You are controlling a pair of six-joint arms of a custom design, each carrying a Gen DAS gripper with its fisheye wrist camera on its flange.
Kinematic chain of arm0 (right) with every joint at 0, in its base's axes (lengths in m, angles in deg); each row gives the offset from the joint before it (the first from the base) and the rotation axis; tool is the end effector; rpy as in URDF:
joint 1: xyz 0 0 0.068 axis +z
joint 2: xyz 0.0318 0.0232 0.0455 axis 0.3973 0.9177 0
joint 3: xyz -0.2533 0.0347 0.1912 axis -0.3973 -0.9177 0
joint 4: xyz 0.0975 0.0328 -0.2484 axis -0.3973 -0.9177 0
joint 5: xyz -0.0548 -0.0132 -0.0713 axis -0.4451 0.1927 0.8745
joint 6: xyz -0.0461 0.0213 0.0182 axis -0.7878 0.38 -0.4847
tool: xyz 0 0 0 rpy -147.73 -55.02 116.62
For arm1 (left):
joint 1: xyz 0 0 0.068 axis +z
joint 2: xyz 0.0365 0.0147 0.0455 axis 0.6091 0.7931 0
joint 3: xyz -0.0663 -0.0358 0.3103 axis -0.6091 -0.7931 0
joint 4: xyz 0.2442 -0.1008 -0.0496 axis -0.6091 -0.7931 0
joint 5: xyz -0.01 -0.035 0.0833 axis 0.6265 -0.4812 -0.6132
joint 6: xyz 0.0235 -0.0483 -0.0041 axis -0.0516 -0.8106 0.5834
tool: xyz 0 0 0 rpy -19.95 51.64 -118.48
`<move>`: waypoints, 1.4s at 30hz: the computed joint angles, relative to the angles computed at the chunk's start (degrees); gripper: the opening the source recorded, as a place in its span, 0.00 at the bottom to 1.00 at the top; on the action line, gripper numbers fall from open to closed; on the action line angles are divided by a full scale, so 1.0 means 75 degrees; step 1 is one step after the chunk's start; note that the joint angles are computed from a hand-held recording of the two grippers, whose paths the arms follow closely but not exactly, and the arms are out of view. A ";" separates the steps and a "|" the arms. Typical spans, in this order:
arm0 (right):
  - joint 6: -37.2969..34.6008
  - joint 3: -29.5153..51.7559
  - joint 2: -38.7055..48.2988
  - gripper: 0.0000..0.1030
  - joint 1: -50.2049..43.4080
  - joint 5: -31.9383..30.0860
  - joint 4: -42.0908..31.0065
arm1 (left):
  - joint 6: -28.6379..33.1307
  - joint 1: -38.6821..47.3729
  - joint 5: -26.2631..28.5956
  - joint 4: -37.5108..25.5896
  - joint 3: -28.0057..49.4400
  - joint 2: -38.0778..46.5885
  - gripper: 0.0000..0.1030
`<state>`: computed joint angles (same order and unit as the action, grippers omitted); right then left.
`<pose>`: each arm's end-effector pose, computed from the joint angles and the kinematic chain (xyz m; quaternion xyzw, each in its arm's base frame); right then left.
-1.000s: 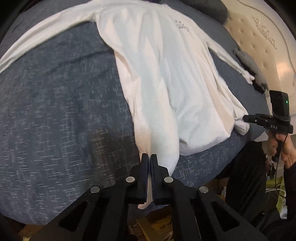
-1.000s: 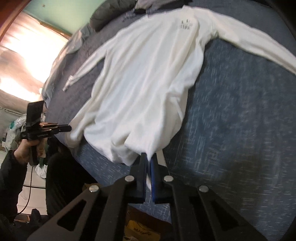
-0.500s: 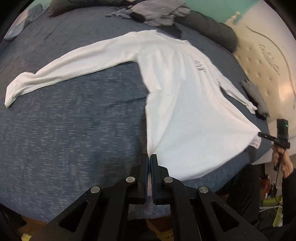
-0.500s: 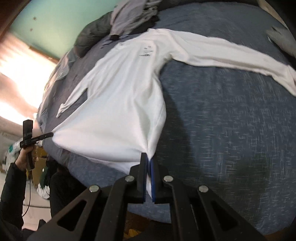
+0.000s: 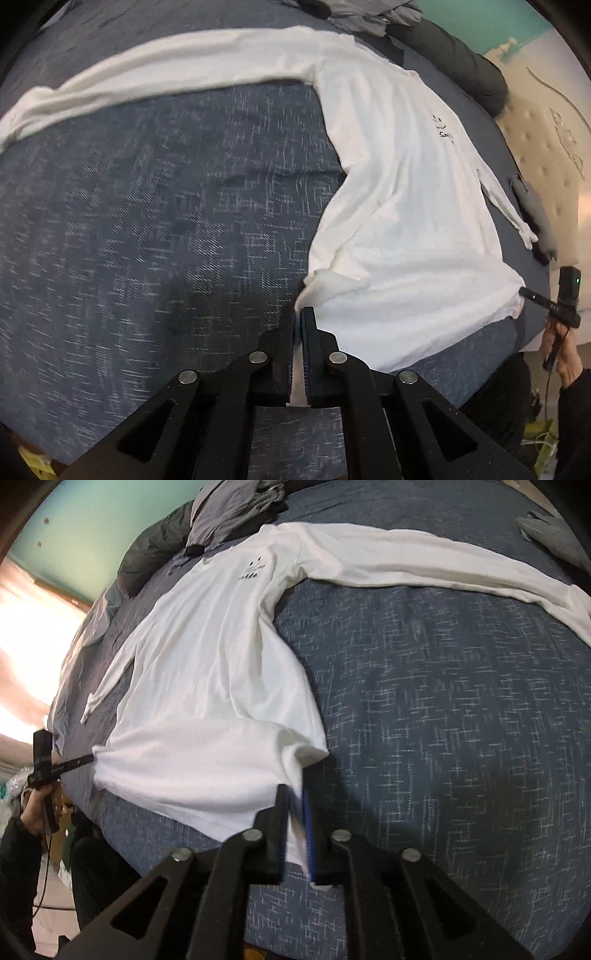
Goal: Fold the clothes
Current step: 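Hold the hem with the left tool while the right tool grasps the hem beside it and pulls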
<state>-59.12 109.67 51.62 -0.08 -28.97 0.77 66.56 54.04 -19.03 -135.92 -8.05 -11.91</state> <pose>0.2496 -0.0884 0.2542 -0.1125 0.9568 0.2397 0.1199 0.1981 0.0441 0.2735 -0.0336 0.9750 -0.1760 0.1311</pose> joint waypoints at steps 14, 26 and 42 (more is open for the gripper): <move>-0.0932 -0.0442 -0.0142 0.40 -0.0225 0.0085 -0.0444 | 0.1225 0.0470 0.0320 -0.0531 -0.0687 -0.0586 0.41; -0.1304 -0.0197 -0.0228 0.03 -0.0274 -0.0014 -0.0850 | 0.0765 -0.0491 0.0084 -0.0491 -0.0733 -0.0847 0.06; -0.2590 -0.0396 -0.0686 0.01 -0.1161 0.0588 -0.1768 | 0.2612 0.0777 -0.0119 -0.2839 -0.0047 -0.1771 0.06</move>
